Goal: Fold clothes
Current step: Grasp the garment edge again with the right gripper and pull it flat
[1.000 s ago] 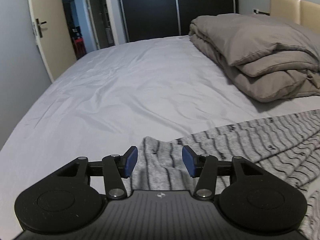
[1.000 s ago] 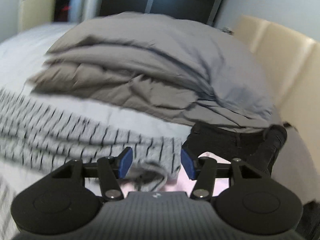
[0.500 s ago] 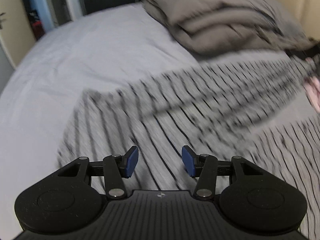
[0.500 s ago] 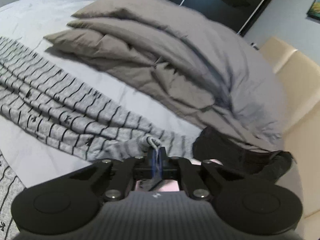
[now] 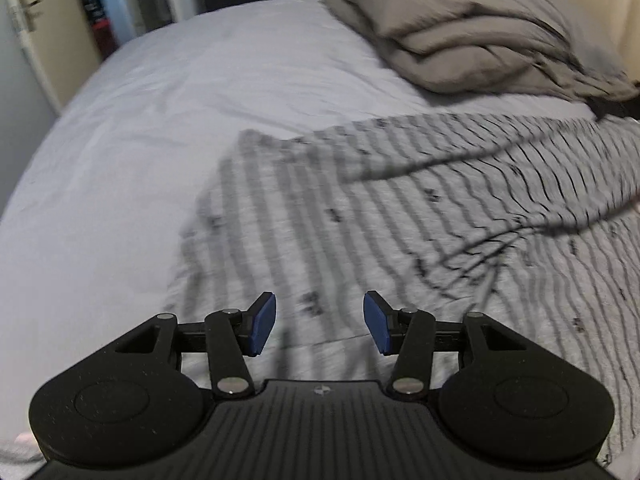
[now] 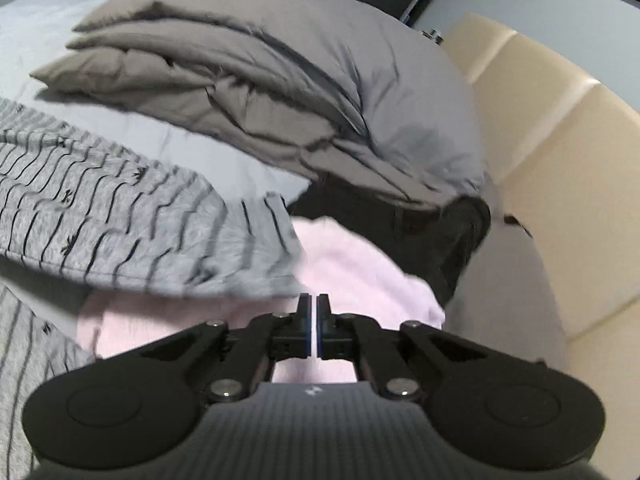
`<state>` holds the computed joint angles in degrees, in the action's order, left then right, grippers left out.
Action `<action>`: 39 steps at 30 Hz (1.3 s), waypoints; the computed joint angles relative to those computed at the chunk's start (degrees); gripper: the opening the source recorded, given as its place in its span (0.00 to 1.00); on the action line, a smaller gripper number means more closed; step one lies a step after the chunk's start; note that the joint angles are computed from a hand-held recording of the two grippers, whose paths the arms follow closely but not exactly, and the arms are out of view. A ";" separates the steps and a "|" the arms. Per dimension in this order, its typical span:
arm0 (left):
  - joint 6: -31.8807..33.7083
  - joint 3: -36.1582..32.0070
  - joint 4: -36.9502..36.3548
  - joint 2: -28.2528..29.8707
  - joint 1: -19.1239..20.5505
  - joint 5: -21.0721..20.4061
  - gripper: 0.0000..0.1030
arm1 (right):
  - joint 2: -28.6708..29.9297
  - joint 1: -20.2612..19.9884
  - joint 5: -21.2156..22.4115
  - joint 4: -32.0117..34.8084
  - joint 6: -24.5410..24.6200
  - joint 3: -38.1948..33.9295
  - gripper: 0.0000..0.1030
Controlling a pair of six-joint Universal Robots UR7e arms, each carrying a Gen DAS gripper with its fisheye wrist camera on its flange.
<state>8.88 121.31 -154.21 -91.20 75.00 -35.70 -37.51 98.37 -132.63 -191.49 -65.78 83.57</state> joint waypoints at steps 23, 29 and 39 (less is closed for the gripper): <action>-13.78 3.80 9.99 -10.98 4.00 2.78 0.47 | -10.16 2.18 6.47 12.78 36.07 20.38 0.39; -17.01 4.84 14.95 -12.82 -0.70 6.09 0.47 | -8.05 0.05 7.89 12.01 38.05 17.99 0.39; -23.33 8.04 24.27 -16.24 -6.58 9.77 0.47 | -8.40 1.46 5.16 8.10 38.12 19.19 0.04</action>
<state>-14.45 129.35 -129.94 -107.44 68.42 -25.94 -45.91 99.83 -127.46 -183.39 -27.66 102.76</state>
